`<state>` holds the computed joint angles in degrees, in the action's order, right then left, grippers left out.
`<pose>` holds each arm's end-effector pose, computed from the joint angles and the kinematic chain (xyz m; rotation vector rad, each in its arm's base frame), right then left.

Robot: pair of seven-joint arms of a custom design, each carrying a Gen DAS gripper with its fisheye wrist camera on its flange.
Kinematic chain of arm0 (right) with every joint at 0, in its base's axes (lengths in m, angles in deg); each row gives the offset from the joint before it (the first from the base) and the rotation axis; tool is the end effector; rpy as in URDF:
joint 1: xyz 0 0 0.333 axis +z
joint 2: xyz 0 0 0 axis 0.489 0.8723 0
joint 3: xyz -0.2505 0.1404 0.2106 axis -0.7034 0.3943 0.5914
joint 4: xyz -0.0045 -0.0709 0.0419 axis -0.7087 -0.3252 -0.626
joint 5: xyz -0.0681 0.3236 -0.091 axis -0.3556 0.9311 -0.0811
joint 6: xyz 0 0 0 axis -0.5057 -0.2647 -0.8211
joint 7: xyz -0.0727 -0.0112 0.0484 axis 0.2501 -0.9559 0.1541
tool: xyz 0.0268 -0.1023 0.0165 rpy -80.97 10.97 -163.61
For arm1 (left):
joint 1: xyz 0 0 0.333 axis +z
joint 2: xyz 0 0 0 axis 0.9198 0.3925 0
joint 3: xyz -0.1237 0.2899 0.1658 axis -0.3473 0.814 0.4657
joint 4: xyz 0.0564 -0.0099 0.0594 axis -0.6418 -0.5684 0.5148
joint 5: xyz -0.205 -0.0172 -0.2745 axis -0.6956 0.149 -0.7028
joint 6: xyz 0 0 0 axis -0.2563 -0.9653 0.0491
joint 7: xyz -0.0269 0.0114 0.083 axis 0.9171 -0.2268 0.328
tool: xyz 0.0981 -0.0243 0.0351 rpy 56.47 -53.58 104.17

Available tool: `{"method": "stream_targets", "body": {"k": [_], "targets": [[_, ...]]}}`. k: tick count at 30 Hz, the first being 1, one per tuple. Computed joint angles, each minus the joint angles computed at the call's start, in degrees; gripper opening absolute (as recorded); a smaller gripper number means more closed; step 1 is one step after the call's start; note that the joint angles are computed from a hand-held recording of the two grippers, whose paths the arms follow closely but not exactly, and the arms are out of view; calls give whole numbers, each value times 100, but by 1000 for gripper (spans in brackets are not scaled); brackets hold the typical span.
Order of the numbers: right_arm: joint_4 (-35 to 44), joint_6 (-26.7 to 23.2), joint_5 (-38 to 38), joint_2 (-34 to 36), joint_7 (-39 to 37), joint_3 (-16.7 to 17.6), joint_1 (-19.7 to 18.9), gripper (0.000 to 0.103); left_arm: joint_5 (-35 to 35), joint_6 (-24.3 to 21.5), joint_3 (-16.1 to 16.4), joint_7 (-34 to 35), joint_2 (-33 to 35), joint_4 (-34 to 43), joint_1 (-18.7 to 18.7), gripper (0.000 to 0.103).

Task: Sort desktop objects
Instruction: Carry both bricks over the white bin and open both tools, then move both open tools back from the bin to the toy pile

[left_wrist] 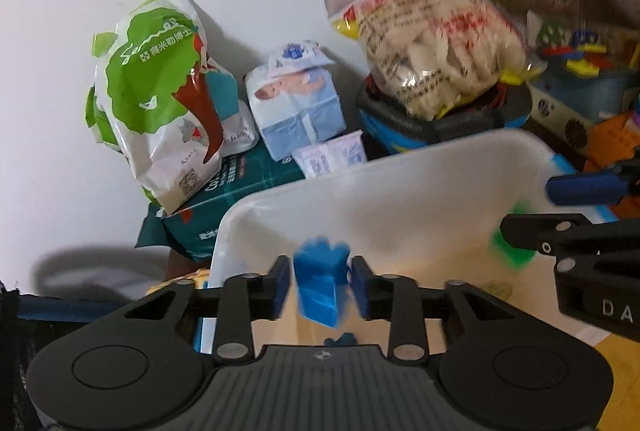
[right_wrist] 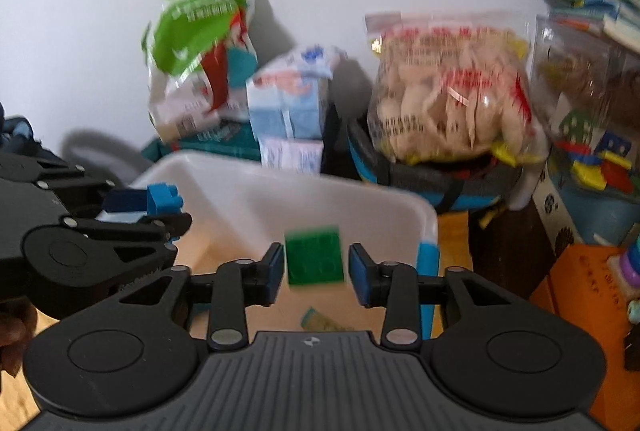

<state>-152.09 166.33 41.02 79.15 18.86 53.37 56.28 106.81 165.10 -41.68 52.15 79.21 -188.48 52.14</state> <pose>0.6173 0.3054 0.5082 -1.9937 1.1085 -0.5204 0.6002 -0.2175 0.5052 -1.6426 1.5603 -0.3962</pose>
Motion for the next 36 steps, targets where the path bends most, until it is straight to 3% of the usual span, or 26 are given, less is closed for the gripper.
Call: {"method": "stream_targets", "body": {"k": [5,8,11,13,16,19,23,29,33,36], "targets": [[-147,93,7,-49,10,-62,49,54,35,-79,-9,-53,-88,-109,-20,49],[-444,353,283,-278,-258,308,-220,54,203,-118,-38,-264,-331,-345,-51,50],[-914,761,928,-605,-1040,1213,-908,55,326,-113,-134,-545,-690,-718,-45,50],[-1280,941,1426,-878,-1568,1761,-1339,55,424,-81,-237,-681,-992,-1081,-34,57],[-1785,960,2423,-1320,-2577,2704,-2151,55,571,-209,-444,-748,-1494,-1754,-46,62],[-2295,842,3582,-1846,-3726,3184,-2596,56,422,-261,-653,-768,-1948,-2446,-53,62],[-2979,500,4695,-2470,-4830,3138,-2578,56,-158,-109,-860,-763,-2395,-3307,-118,62],[-3966,-38,4862,-3013,-4692,2711,-2162,54,-880,1,-1125,-992,-2592,-4086,-387,62],[-4354,-36,4652,-3099,-4503,2534,-1850,52,-1022,92,-1190,-1130,-2537,-4292,-501,62],[-4544,-252,4319,-3116,-4020,2343,-1715,47,-782,471,-1122,-1331,-2478,-4434,-461,60]]}}
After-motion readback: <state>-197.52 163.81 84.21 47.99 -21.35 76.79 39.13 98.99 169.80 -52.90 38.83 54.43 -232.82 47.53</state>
